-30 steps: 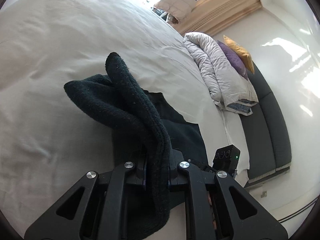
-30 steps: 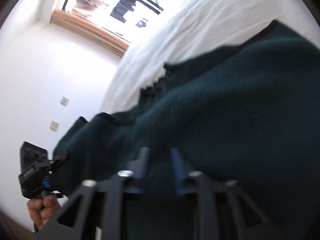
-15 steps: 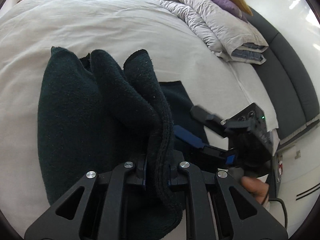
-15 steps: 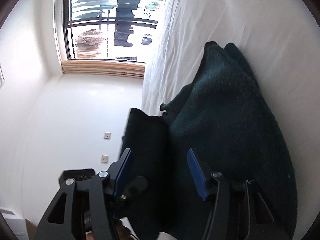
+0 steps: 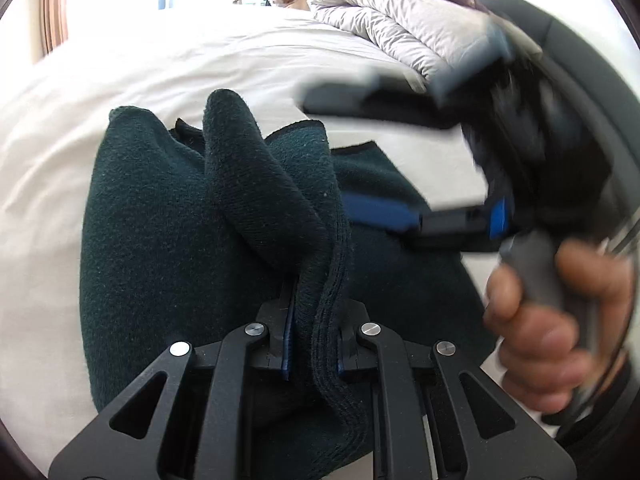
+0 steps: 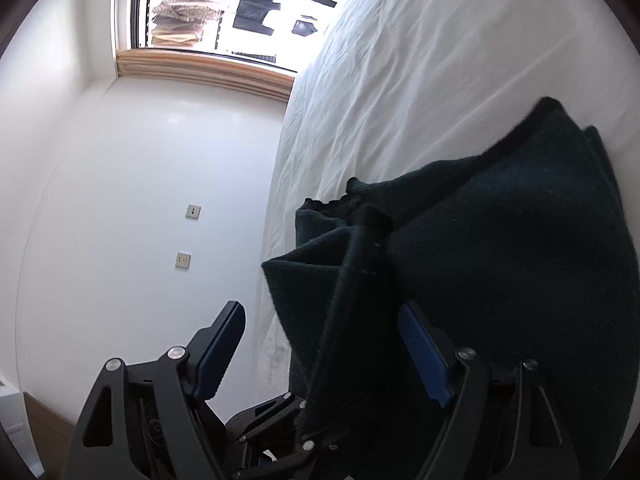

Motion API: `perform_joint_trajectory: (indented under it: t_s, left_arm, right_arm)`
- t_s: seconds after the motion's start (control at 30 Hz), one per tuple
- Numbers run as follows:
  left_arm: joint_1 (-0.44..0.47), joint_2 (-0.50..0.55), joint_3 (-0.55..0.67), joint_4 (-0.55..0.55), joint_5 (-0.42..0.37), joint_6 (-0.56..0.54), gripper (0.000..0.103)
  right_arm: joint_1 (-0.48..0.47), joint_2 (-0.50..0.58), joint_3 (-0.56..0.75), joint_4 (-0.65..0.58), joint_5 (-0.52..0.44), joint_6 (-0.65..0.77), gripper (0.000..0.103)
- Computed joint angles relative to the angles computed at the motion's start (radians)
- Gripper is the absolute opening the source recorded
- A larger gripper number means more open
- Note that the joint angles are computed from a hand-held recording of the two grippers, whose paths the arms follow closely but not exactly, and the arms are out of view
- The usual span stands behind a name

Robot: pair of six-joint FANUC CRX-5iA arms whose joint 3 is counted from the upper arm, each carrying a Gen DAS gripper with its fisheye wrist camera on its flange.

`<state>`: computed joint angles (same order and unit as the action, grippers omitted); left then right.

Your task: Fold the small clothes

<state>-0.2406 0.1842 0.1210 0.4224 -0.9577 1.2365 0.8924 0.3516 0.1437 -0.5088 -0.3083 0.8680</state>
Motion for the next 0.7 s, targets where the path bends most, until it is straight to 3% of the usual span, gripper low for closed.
perform_joint_trajectory:
  t_s: [0.23, 0.27, 0.33, 0.37, 0.43, 0.7]
  left_arm:
    - [-0.085, -0.085, -0.062, -0.192, 0.09, 0.068, 0.014]
    - [-0.089, -0.089, -0.064, -0.2, 0.092, 0.075, 0.014]
    - [-0.099, -0.101, -0.074, -0.211, 0.096, 0.088, 0.014]
    - [-0.098, -0.11, -0.084, -0.209, 0.1, 0.086, 0.014]
    - [-0.103, -0.112, -0.084, -0.208, 0.105, 0.092, 0.015]
    - [-0.07, -0.196, -0.167, -0.062, 0.128, 0.016, 0.02]
  right_arm:
    - [0.012, 0.118, 0.215, 0.174, -0.319, -0.055, 0.079]
    - [0.013, 0.132, 0.236, 0.187, -0.345, -0.057, 0.075]
    - [0.019, 0.156, 0.269, 0.232, -0.396, -0.078, 0.052]
    - [0.022, 0.16, 0.274, 0.256, -0.412, -0.092, 0.045]
    - [0.022, 0.154, 0.263, 0.295, -0.417, -0.129, 0.017]
    - [0.051, 0.104, 0.163, 0.509, -0.369, -0.282, 0.011]
